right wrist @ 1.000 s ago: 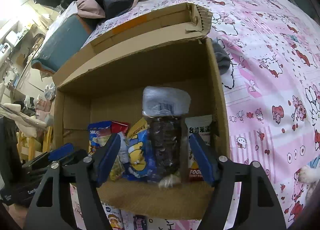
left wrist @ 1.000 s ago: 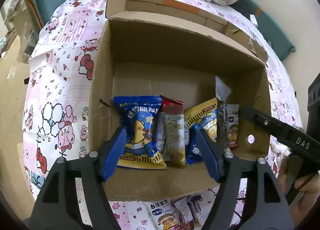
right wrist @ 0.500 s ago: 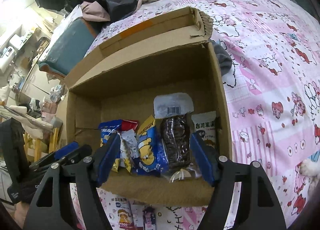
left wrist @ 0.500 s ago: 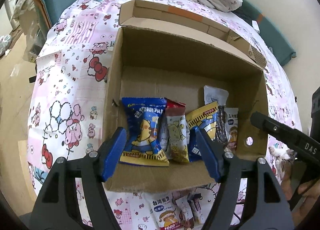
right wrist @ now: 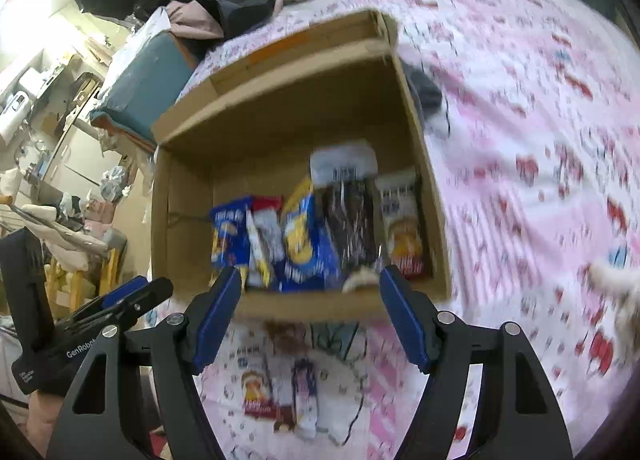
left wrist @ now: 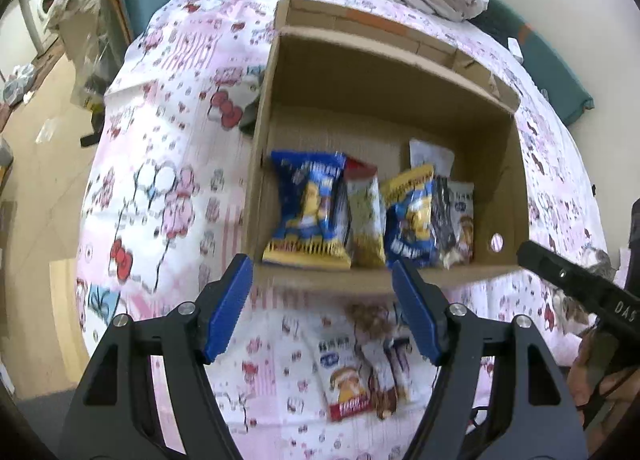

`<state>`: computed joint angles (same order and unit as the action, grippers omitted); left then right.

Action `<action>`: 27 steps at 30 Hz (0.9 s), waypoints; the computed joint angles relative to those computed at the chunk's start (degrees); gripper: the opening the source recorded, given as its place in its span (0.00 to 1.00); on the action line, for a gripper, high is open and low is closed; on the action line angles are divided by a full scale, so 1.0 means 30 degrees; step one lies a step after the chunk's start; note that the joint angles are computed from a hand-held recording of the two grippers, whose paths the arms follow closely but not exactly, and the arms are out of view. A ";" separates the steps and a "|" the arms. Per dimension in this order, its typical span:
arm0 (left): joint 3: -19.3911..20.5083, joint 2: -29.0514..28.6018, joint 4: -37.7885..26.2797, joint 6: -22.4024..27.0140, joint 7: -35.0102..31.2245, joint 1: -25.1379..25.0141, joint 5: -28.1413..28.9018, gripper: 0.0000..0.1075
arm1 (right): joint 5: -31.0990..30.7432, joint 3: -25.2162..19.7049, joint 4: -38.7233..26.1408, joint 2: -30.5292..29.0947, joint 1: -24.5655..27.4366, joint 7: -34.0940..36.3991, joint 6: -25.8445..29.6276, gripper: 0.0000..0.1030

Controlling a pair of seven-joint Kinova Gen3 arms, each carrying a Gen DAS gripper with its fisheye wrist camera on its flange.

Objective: Organize snacks
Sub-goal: 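Grasp the FOOD rice cake pack with left tool while right tool grasps a blue-white stick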

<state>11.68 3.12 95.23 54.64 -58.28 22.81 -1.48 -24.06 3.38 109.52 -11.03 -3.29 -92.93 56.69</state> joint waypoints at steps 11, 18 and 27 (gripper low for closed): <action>0.0460 -0.0324 0.2095 0.0699 0.2694 0.0490 -0.0036 0.64 | -0.0289 -0.0227 0.2038 0.0049 -0.0106 -0.1172 0.1281 0.60; 0.0661 0.1208 0.2209 0.0542 0.2690 0.1350 0.0430 0.64 | -0.0539 -0.0471 0.2492 0.0576 -0.0189 -0.1097 0.1245 0.52; 0.0599 0.3446 0.1060 0.1638 0.1947 0.2943 -0.0652 0.44 | -0.0162 -0.0623 0.2211 0.0975 -0.0157 -0.1542 0.1137 0.52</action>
